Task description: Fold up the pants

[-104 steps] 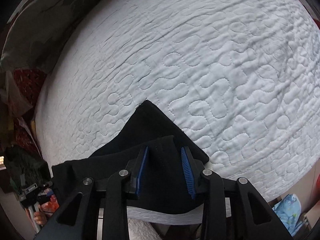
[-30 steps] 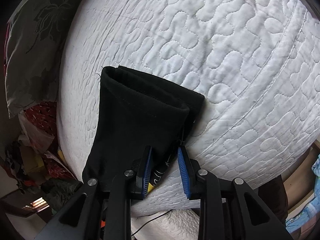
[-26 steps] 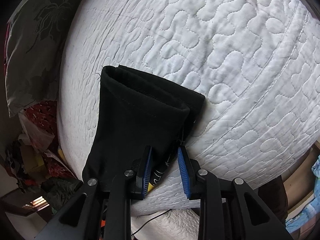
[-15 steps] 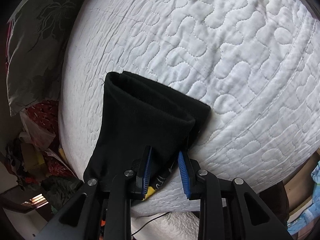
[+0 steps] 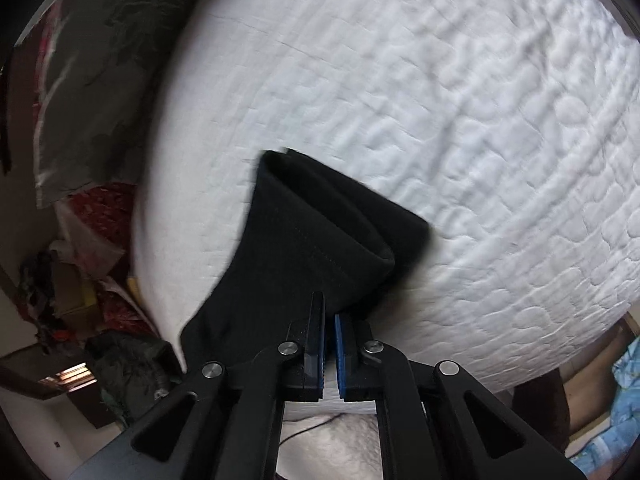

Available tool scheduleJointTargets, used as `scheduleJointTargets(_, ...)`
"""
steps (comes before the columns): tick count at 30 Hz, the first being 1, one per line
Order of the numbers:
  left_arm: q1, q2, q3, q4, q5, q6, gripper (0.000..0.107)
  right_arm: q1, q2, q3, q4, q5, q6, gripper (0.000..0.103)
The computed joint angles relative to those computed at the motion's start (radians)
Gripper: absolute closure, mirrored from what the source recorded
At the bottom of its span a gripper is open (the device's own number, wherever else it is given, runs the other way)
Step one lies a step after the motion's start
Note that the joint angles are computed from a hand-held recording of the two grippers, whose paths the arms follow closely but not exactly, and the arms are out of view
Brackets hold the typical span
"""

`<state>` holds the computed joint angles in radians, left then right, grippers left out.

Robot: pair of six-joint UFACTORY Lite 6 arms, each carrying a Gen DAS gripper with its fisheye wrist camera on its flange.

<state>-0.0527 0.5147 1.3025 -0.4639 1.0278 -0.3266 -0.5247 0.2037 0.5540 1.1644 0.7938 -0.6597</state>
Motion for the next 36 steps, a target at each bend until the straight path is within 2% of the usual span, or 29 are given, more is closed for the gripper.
scheduleJointTargets(4, -0.008, 0.000, -0.003, 0.016, -0.002, -0.004, 0.105, 0.001, 0.033, -0.006, -0.013, -0.023, -0.043, 0.099)
scheduleJointTargets(6, -0.011, -0.010, -0.003, 0.018, 0.006, -0.003, 0.105, -0.004, 0.035, 0.001, -0.046, -0.017, -0.027, 0.093)
scheduleJointTargets(11, -0.059, -0.080, 0.014, 0.051, 0.045, 0.010, 0.105, -0.024, -0.094, 0.037, -0.184, 0.047, 0.066, 0.090)
scheduleJointTargets(13, -0.064, -0.114, 0.016, 0.058, 0.067, 0.024, 0.105, -0.024, -0.137, 0.076, -0.218, 0.056, 0.076, 0.087)
scheduleJointTargets(15, -0.063, -0.129, 0.025, 0.058, 0.103, 0.039, 0.105, -0.010, -0.148, 0.125, -0.257, 0.039, 0.100, 0.077)
scheduleJointTargets(19, -0.002, -0.175, 0.042, 0.072, 0.176, 0.062, 0.105, -0.012, -0.155, 0.162, -0.286, 0.019, 0.153, 0.077)
scheduleJointTargets(23, 0.079, -0.166, 0.160, 0.153, 0.204, 0.028, 0.102, 0.000, -0.178, 0.197, -0.313, -0.001, 0.191, 0.077)
scheduleJointTargets(27, 0.198, -0.064, 0.350, 0.262, 0.219, 0.030, 0.102, 0.161, -0.097, 0.308, -0.208, 0.063, 0.094, 0.077)
scheduleJointTargets(29, 0.229, -0.008, 0.436, 0.318, 0.221, 0.026, 0.102, 0.293, -0.016, 0.397, -0.155, 0.078, 0.057, 0.076)
scheduleJointTargets(31, 0.261, 0.056, 0.524, 0.354, 0.223, 0.024, 0.102, 0.432, 0.080, 0.507, -0.106, 0.079, 0.030, 0.076)
scheduleJointTargets(34, 0.294, 0.154, 0.629, 0.324, 0.225, 0.079, 0.094, 0.614, 0.283, 0.740, -0.055, 0.089, 0.032, 0.076)
scheduleJointTargets(36, 0.290, 0.179, 0.638, 0.313, 0.214, 0.114, 0.090, 0.693, 0.404, 0.882, -0.046, 0.089, 0.060, 0.076)
